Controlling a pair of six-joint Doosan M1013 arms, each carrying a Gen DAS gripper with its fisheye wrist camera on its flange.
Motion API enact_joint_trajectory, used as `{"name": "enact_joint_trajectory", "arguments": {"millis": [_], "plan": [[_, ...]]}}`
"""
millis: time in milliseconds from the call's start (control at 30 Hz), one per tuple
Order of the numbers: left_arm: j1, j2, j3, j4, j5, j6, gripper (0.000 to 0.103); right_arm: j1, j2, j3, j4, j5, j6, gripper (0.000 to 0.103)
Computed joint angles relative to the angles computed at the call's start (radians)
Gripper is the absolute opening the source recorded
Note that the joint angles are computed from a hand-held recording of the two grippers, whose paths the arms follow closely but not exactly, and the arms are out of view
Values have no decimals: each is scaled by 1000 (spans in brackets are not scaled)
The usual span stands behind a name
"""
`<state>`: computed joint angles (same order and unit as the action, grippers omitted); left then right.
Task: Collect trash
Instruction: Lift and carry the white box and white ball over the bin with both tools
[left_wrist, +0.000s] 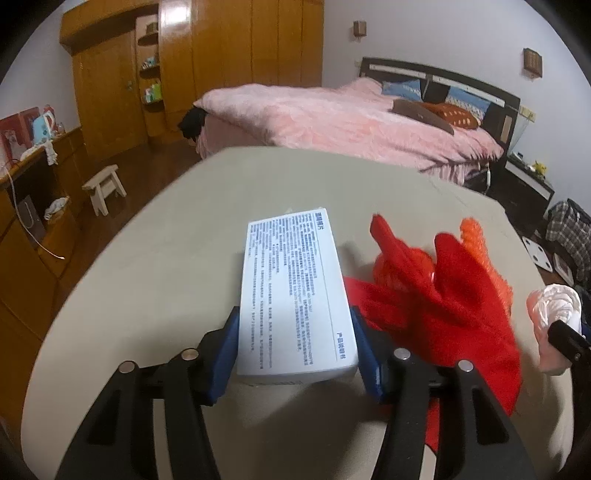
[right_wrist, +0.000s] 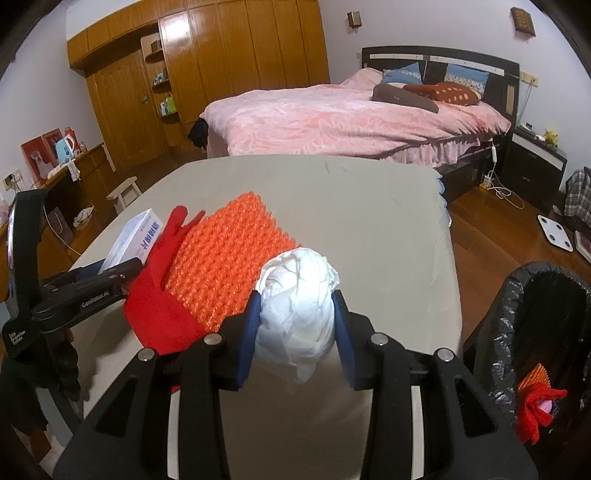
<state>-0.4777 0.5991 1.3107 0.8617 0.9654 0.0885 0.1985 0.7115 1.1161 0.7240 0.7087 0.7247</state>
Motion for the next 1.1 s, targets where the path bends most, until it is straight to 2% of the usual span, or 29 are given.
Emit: {"name": "enact_joint_trajectory", "arguments": {"millis": [400,1100], "plan": [[-31,-24,-20,89,51,-16,56,-15,-30,10,77,-12,-48,37],[-102,-7,-135,169,-12,27,56,-70,-118,75,255,-62,-190,37]]}}
